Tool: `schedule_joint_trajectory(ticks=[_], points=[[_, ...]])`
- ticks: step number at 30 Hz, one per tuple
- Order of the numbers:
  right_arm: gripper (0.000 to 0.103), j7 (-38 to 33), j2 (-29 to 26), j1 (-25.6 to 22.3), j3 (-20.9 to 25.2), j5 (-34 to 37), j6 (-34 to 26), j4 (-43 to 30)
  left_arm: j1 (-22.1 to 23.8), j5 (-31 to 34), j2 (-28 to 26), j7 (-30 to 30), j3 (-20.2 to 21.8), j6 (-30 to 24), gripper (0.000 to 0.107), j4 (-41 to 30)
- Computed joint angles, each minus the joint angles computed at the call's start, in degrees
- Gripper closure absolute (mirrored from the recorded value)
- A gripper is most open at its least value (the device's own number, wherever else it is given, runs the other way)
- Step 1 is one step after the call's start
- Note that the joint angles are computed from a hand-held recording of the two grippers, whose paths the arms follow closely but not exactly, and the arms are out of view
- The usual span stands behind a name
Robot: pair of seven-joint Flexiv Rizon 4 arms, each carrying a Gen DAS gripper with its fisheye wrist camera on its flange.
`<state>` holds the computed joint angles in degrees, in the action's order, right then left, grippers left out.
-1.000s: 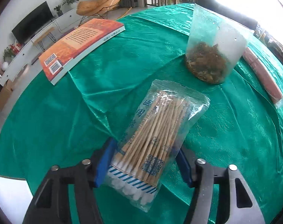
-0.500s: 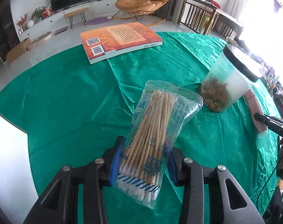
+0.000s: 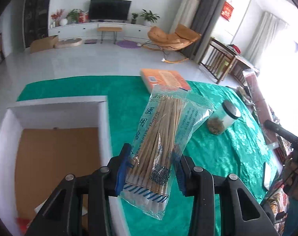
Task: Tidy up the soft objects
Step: 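Carry the bundle and swab pack into the box and open both tools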
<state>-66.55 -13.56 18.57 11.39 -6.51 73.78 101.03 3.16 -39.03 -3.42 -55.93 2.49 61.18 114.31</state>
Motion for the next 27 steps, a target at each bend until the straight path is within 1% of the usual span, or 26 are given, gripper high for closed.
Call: schedule_joint_trajectory(ticks=[2,4,5,6,7,8,9,10,12,14,15,16,19,20,23,24,26,27], points=[[0.083,-4.99,-0.95,0.83,5.74,5.66,-0.45,-3.08,1.51,6.24,3.75,-2.93,3.18,0.71,0.065,3.65],[0.082,-9.81,-2.56,2.11,10.91,12.02,-1.45,-6.41,3.62,13.11,6.82,-6.27,5.67,0.3,0.065,6.83],[0.082,-12.04,-3.61,2.92,13.08,14.97,-2.24,-8.11,4.94,17.63,8.28,-8.85,6.6,0.1,0.063,8.21],[0.082,-13.72,-4.64,4.13,14.63,17.05,-3.02,-9.56,6.37,22.3,9.57,-11.54,7.28,-0.23,0.059,9.44],[0.082,-15.14,-5.73,5.49,15.88,18.79,-3.6,-10.81,7.61,26.2,10.65,-13.79,7.71,-0.07,0.044,10.91],[0.081,-16.19,-6.87,6.9,16.88,20.36,-4.18,-11.95,8.8,29.35,11.88,-15.57,8.15,0.02,0.033,12.28],[0.075,-17.33,-8.19,8.03,17.98,22.09,-5.22,-13.25,9.68,31.4,13.04,-16.81,8.58,1.18,0.017,14.08],[0.069,-17.92,-9.44,9.1,18.6,23.47,-6.71,-14.41,10.27,32.65,14.26,-17.89,8.93,3.3,0.013,16.21],[0.033,-19.44,-12.16,10.76,19.84,26.42,-10.06,-16.91,11.53,34.33,16.62,-19.8,9.36,5.91,0.013,19.36],[0.033,-19.65,-13.01,12.9,18.83,27.18,-10.65,-16.8,12.31,34.76,18.92,-21.08,9.73,8.01,0.013,21.98],[0.033,-19.18,-12.82,14.19,17.56,26.42,-10.09,-15.99,12.58,34.75,20.09,-21.26,10.0,9.22,0.012,23.14],[0.033,-18.34,-12.4,15.43,15.9,24.97,-9.19,-14.93,13.74,36.13,21.01,-22.62,9.45,10.08,0.008,23.78],[0.033,-14.21,-10.42,19.09,11.16,18.29,-6.05,-11.02,19.86,45.1,23.89,-31.46,4.75,10.64,0.006,24.17],[0.033,-12.61,-9.69,20.26,9.55,15.3,-4.83,-9.47,21.32,47.54,24.52,-33.9,3.44,9.93,0.006,23.83],[0.032,-6.81,-7.54,23.55,5.01,5.31,-1.18,-4.48,24.46,54.83,26.73,-41.11,-0.56,4.73,0.006,21.94],[0.031,-5.29,-7.09,24.04,4.28,2.78,-0.57,-3.44,25.2,57.5,27.82,-43.77,-1.84,3.09,0.006,21.5],[0.031,-3.37,-6.83,23.91,4.36,-0.38,-0.15,-2.36,26.32,62.28,28.77,-48.61,-4.52,0.1,0.006,20.17],[0.031,-2.78,-6.85,23.5,4.84,-1.37,-0.41,-2.21,25.86,63.41,29.15,-49.42,-4.42,-0.43,0.006,19.96]])
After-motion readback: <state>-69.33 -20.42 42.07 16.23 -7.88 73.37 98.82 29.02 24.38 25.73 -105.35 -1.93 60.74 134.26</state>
